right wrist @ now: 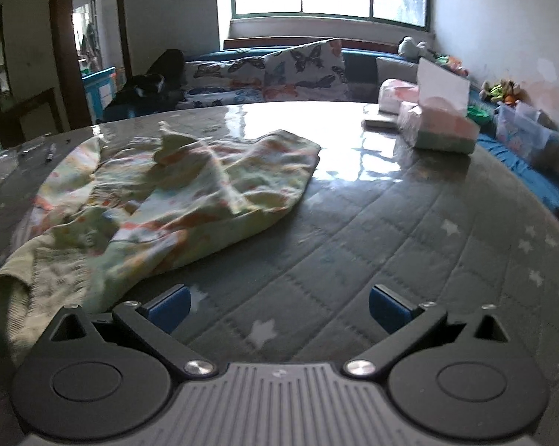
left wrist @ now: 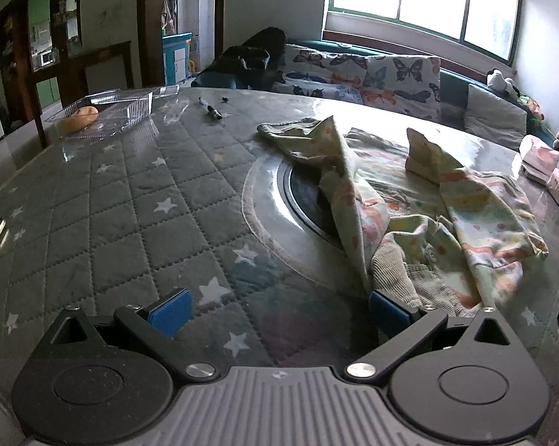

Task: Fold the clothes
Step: 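Move both grippers open toward the crumpled pastel shirt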

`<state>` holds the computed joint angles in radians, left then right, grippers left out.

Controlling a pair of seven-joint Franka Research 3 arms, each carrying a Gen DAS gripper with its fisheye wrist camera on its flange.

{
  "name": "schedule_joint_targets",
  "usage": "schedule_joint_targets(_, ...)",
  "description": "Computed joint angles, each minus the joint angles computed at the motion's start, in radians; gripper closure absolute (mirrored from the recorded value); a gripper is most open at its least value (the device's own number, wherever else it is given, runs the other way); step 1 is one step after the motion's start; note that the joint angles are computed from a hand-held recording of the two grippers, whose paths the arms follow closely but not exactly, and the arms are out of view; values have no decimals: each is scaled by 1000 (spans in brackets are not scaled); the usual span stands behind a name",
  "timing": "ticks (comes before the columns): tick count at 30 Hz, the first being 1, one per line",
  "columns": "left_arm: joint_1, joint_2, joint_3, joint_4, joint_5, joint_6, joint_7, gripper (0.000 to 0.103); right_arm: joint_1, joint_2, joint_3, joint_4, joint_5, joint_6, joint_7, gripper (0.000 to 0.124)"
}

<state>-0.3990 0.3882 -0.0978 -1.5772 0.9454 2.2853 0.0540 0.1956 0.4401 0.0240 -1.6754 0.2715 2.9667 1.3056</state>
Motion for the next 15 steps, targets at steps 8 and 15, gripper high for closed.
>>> schedule_joint_targets(8,-5,15,-2,25,-10,-4,23,0,-8,-7,25,1,20,-31,-41,21)
schedule_joint_targets(15,-10,45,3,70,-31,-1,67,0,1,15,19,46,18,-59,-44,23)
